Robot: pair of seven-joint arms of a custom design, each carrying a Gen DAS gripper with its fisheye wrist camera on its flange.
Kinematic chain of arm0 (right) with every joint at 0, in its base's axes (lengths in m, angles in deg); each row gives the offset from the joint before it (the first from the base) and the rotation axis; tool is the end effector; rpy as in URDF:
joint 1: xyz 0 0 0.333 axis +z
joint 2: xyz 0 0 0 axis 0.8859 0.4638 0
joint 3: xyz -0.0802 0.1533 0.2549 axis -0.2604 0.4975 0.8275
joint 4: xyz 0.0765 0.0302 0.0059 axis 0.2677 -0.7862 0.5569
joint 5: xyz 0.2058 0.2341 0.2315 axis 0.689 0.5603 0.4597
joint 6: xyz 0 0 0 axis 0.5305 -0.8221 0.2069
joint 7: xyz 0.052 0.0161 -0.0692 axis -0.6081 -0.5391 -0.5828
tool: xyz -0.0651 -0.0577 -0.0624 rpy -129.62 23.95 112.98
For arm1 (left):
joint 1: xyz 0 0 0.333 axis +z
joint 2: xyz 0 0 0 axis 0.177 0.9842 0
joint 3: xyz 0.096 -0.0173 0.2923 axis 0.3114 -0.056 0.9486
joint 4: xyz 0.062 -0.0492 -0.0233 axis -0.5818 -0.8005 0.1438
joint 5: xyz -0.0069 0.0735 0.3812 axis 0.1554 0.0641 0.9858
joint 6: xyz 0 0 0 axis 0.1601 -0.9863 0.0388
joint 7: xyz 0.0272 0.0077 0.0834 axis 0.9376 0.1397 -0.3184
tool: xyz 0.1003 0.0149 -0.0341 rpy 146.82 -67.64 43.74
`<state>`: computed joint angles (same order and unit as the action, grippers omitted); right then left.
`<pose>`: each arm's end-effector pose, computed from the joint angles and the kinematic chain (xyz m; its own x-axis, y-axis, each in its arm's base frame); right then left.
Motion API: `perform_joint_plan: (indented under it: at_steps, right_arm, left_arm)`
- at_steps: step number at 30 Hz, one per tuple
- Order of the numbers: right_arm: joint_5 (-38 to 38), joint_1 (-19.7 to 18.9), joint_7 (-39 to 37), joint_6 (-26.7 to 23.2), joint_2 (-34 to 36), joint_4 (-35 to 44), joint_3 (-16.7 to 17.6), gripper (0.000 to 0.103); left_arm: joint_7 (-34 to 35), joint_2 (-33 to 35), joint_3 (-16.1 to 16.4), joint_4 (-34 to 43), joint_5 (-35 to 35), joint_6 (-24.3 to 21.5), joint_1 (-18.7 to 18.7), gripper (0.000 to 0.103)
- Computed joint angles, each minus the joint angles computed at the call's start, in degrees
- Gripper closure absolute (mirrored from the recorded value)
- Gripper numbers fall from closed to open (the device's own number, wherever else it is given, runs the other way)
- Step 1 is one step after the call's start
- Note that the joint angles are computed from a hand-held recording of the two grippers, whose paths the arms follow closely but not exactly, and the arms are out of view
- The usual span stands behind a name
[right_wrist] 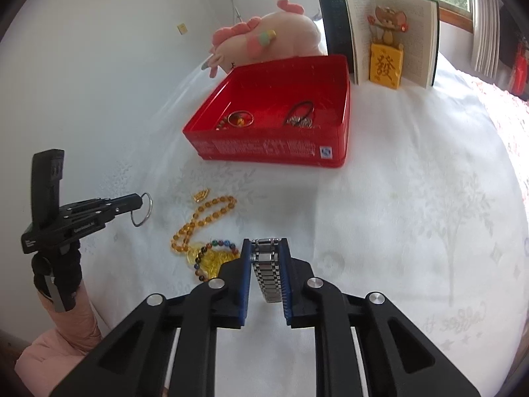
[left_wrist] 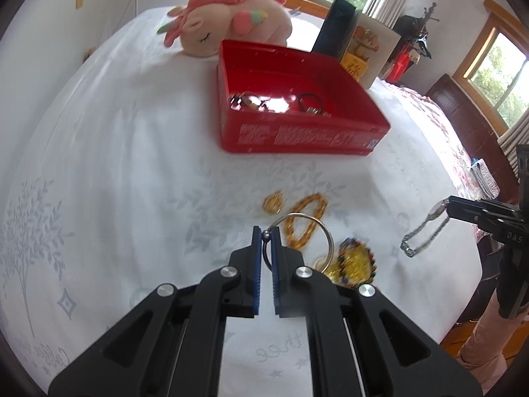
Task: Organize jewelry
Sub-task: 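Carry the key ring and wristwatch into the red tin while opening both tools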
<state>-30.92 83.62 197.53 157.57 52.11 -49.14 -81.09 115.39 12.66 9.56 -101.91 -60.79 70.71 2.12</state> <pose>0.6036 0.2590 0.3985 -0.0041 -0.9621 -0.2726 -0.8211 0.1588 -0.5483 0.6727 -0.2701 0.3899 -0.4609 -0.8526 0.2462 -0.8000 0.2791 -0.5312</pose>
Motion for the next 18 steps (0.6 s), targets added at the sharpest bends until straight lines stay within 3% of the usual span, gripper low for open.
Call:
perform_joint_plan:
  at_steps: [10, 13, 18]
  right_arm:
    - [2.72, -1.59, -3.46, 0.22, 1.05, 3.39, 0.88, 0.087]
    - [3.06, -1.93, -4.38, -0.55, 1.69, 5.72, 0.77, 0.087]
    - [3.83, -2.91, -6.15, -2.96, 3.98, 11.97, 0.62, 0.087]
  left_arm:
    - [-0.48, 2.76, 0.24, 7.44, 1.33, -3.04, -1.63, 0.099]
    - [-1.41, 5.15, 0.64, 12.35, 2.25, -5.20, -2.50, 0.099]
    - [-4.45, 12.47, 2.33, 26.90, 5.71, -11.19, -5.53, 0.099]
